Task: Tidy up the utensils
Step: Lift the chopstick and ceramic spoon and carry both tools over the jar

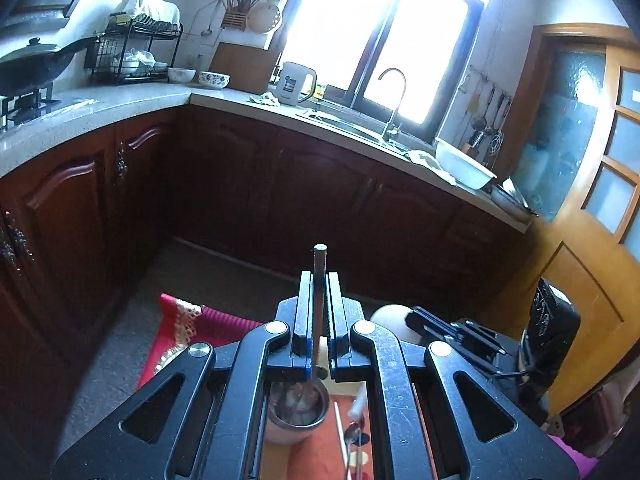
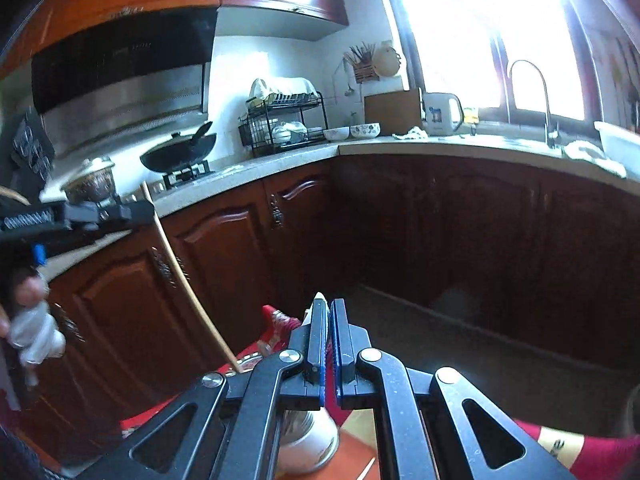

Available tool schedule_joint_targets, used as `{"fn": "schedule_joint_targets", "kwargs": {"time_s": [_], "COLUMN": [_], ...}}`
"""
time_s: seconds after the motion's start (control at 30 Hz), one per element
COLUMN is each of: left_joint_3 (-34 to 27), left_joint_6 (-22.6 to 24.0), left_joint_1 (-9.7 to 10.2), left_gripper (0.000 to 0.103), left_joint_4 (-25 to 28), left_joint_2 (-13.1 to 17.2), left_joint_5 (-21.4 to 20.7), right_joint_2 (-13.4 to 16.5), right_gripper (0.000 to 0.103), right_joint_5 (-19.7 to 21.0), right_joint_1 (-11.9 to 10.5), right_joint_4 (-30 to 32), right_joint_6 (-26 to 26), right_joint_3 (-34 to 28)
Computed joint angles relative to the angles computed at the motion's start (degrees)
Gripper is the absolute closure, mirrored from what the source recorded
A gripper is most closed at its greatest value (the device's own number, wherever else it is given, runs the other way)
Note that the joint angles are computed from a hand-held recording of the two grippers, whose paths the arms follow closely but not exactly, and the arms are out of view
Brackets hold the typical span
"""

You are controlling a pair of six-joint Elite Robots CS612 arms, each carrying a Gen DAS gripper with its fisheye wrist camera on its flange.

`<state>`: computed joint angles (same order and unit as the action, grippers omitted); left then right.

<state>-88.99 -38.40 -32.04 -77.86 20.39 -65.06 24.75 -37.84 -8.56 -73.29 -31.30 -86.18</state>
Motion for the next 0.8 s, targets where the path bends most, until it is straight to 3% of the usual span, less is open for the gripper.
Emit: {"fn": "schedule_joint_targets", "kwargs": {"time_s": [0.1, 0.23, 0.8], "left_joint_3": [0.26, 0.43, 1.19], "left_joint_6": [-0.01, -1.56, -1.93], "left_joint_1": [0.27, 0.87, 0.60], "left_gripper": [0.099, 0.099, 0.099], "left_joint_4": [1.46, 3.95, 4.28], "left_joint_2": [0.39, 1.24, 2.86], "left_joint_5": [0.23, -0.16, 0.70], "right_joint_2": [1.11, 2.41, 4.05], "right_gripper": [0.101, 0.101, 0.101], "right_joint_5": [-2.63, -5.23, -7.74], "right_joint_1": [1.40, 2.67, 3.01], "right_joint_4": [-4.72, -5.95, 11.23], "right_joint_6": [-0.40, -3.10, -14.98], "right_joint_3": [-0.08, -0.32, -2.59]}}
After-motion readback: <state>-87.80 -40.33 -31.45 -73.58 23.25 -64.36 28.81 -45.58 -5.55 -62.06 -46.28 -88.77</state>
